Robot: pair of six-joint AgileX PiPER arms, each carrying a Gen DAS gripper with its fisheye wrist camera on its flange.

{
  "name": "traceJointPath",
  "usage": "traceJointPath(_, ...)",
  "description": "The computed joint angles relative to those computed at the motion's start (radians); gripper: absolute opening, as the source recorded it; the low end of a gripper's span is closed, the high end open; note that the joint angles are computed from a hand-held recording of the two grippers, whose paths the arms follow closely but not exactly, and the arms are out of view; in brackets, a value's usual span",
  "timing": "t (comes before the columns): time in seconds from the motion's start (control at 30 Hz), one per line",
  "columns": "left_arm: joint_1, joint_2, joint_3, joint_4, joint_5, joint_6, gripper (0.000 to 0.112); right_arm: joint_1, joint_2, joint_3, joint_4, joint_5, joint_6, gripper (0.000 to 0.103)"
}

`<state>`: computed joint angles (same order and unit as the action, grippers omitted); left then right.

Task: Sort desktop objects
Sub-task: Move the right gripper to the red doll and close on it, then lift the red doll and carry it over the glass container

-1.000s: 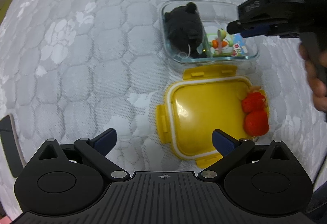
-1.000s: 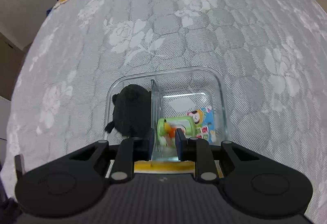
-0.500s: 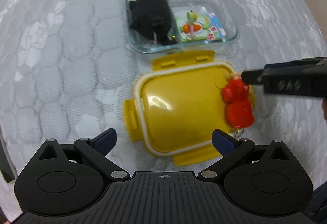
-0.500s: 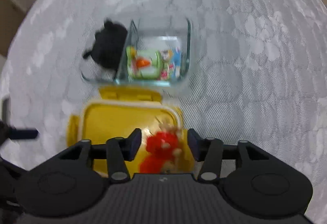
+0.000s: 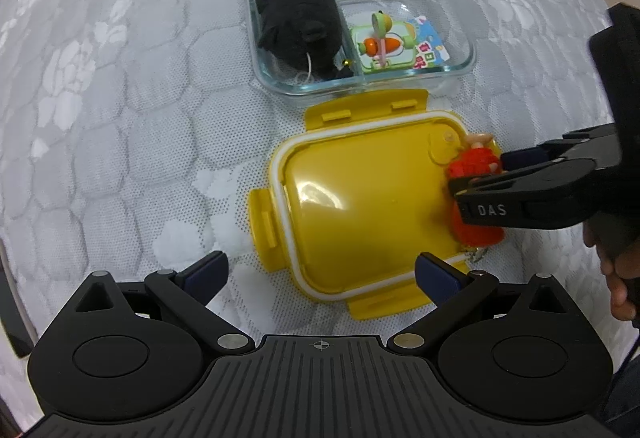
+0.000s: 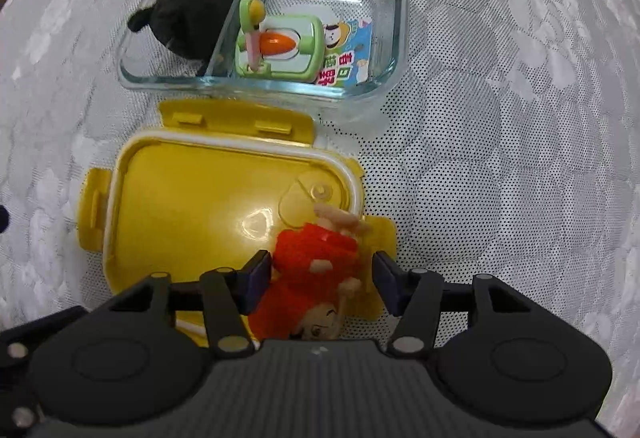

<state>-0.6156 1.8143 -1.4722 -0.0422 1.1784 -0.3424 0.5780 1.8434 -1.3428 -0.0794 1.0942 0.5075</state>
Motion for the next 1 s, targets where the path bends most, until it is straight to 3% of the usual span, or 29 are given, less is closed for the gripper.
traceJointPath(0.4, 0.003, -0.013, 0.004, -0.005, 0.001, 0.012, 0.102, 0.028, 0.003, -0.007, -0.018, 0.005, -0.014, 0.053)
traceJointPath(0.9, -0.001, 0.001, -0.014, 0.000, 0.010, 0.009, 0.102, -0.015, -0.130, -0.085, 0.010, -0.058, 0.000, 0.053)
traceJointPath(1.0, 0.000, 0.003, -0.014, -0.001, 0.012, 0.011, 0.102, -0.041, -0.148, -0.099, 0.025, -0.104, 0.008, 0.053)
